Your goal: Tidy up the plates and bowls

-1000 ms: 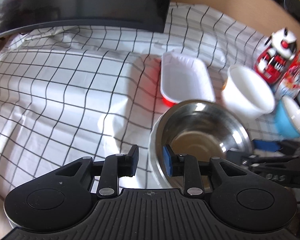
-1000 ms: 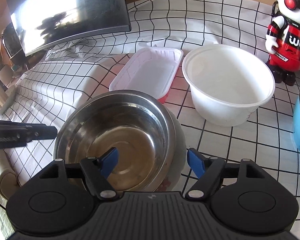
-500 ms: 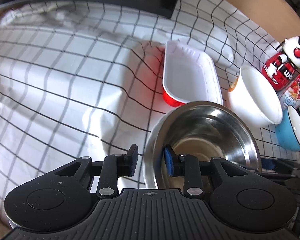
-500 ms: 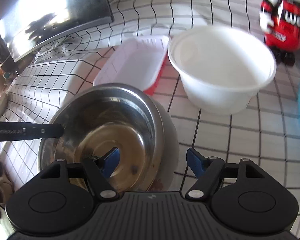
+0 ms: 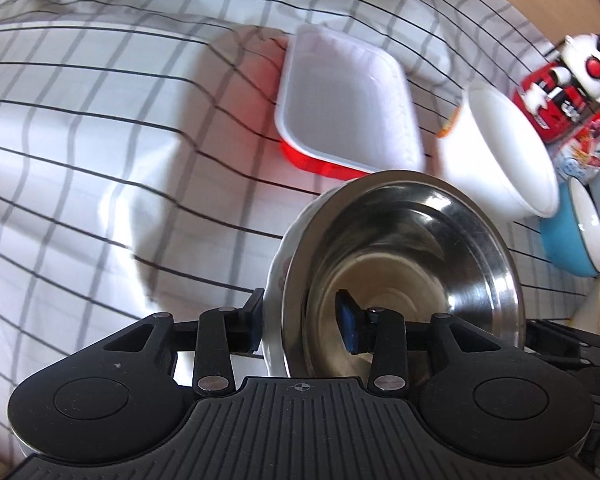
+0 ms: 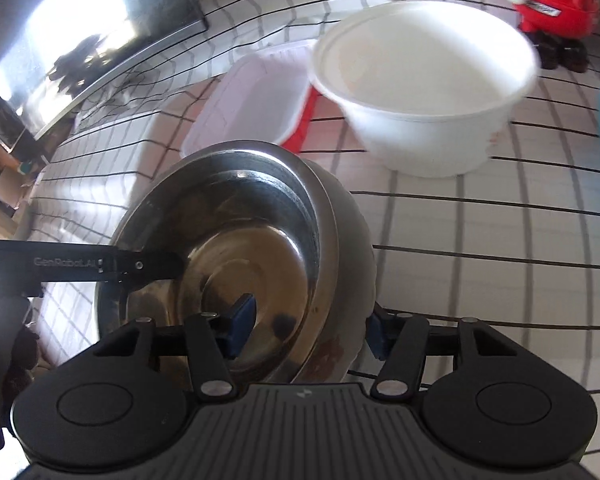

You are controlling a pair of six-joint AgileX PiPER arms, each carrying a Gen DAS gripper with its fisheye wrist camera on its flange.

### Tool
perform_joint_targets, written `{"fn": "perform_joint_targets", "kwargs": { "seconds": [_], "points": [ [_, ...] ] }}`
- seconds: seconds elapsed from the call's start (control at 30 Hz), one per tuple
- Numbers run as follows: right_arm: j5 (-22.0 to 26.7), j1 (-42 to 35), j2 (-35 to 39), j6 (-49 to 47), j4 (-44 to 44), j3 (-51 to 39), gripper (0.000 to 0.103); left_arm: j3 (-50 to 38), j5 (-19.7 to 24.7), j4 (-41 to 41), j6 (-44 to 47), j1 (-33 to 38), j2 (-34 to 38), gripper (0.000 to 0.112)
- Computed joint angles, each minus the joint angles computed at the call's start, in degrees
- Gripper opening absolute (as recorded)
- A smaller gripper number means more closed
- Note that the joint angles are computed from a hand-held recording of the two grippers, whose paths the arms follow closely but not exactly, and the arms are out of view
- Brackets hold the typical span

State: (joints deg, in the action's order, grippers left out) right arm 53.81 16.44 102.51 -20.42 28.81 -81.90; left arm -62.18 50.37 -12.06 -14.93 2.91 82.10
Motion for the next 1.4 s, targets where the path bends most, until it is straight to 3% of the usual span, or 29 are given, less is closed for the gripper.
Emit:
{"fn": "perform_joint_targets", "kwargs": {
  "seconds": [0.17,0.3,0.4,0.6,0.77,0.87,1.03,1.13,1.27,1.4],
  "points": [
    [-0.13,-1.64,-0.02,0.59,-0.66,0.03,0.058,-1.45,-1.62,0.27,0.07,-1.66,1.9,0.039],
    [-1.13,-0.5,-0.69,2.35,-3.11,0.49,0.059,-3.28,-0.48,0.73,0.43,-1.24,3.12,0.035],
    [-5.85,1.19,-4.2,6.57,-9.24,2.6,0.073,-4.46,-0.13,3.2,-0.51,-1.77,1.62,0.035],
    [-8.95,-1.9,-12.65,12.93,-17.77,5.44,0.08,-6.61,-3.52,0.17,3.38,-0.93,-2.98,0.035],
    [-12.25,-7.85,-18.88,18.69,-28.55,7.63,0.088,-11.24,-7.23,-5.08,6.55,-6.24,-1.65,0.035],
    [-12.69,-15.85,-18.61,13.57,-26.48,6.43,0.096,-13.04,-9.09,-6.57,5.52,-12.84,0.45,0.035],
    [-10.78,-28.08,-13.78,-0.62,-19.1,2.99,0.096,-17.38,-12.87,1.95,-9.97,-26.59,7.62,0.035],
    [-12.25,-33.82,-12.67,-13.79,-12.17,5.14,0.096,-22.65,-12.25,1.61,-15.56,-30.92,14.13,0.035],
    [-12.49,-40.54,-11.33,-28.12,-2.72,7.6,0.096,-29.9,-8.91,10.13,-26.6,-37.14,20.45,0.035],
    [-9.67,-44.36,-9.1,-32.31,1.51,6.75,0.096,-33.81,-5.78,15.07,-33.37,-40.2,23.4,0.035]
  ]
}}
